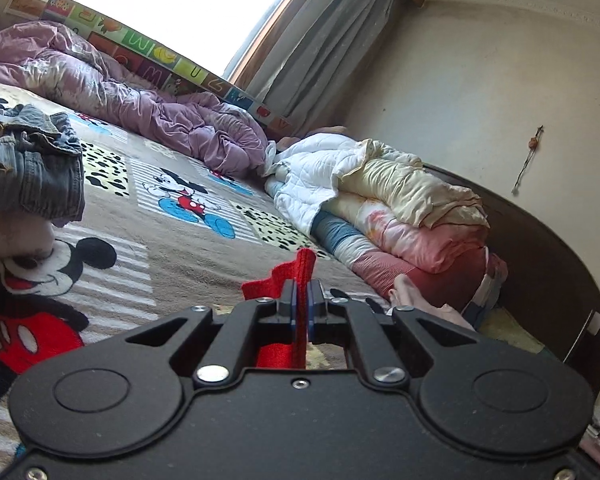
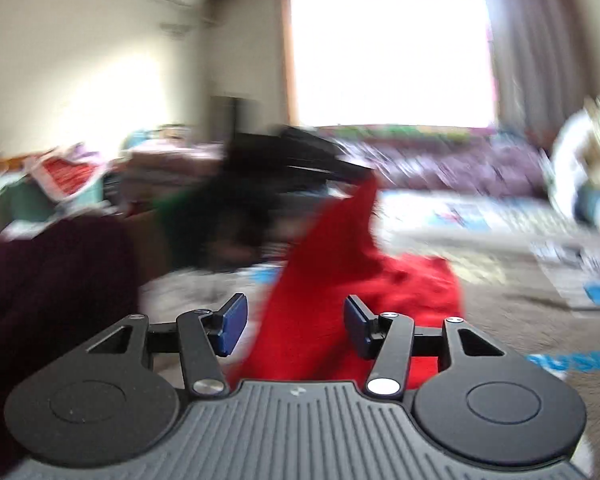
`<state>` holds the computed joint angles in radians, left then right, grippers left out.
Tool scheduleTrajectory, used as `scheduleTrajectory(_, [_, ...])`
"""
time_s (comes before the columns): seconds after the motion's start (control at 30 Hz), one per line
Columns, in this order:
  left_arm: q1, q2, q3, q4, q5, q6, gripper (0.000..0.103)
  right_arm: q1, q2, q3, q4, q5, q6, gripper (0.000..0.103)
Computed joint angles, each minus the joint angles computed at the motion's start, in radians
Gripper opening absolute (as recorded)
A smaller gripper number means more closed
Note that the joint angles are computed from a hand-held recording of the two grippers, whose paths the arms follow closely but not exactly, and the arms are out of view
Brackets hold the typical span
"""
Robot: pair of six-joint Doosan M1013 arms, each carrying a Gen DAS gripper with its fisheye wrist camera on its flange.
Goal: Fold clothes
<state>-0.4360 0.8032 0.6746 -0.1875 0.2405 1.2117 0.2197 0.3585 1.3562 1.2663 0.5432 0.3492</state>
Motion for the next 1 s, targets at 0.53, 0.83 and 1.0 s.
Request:
scheduleTrajectory(0.53, [0.024, 0.037, -0.042, -0.744, 0.029, 0.682, 0.002, -0.067, 0.416, -0.648, -0.219, 0.528, 0.664, 0.069])
scheduleTrajectory(0.83, [0.026, 0.038, -0.038, -1.033, 0.050, 0.949, 0.002, -0.089, 0.535, -0.833, -0.091, 0.689, 0.735, 0.069])
scheduleTrajectory(1.0, [0.031, 0.036, -0.023, -1.084, 0.039, 0.972, 0.002, -0.104, 0.556, -0.847, 0.009, 0.748, 0.734, 0.026])
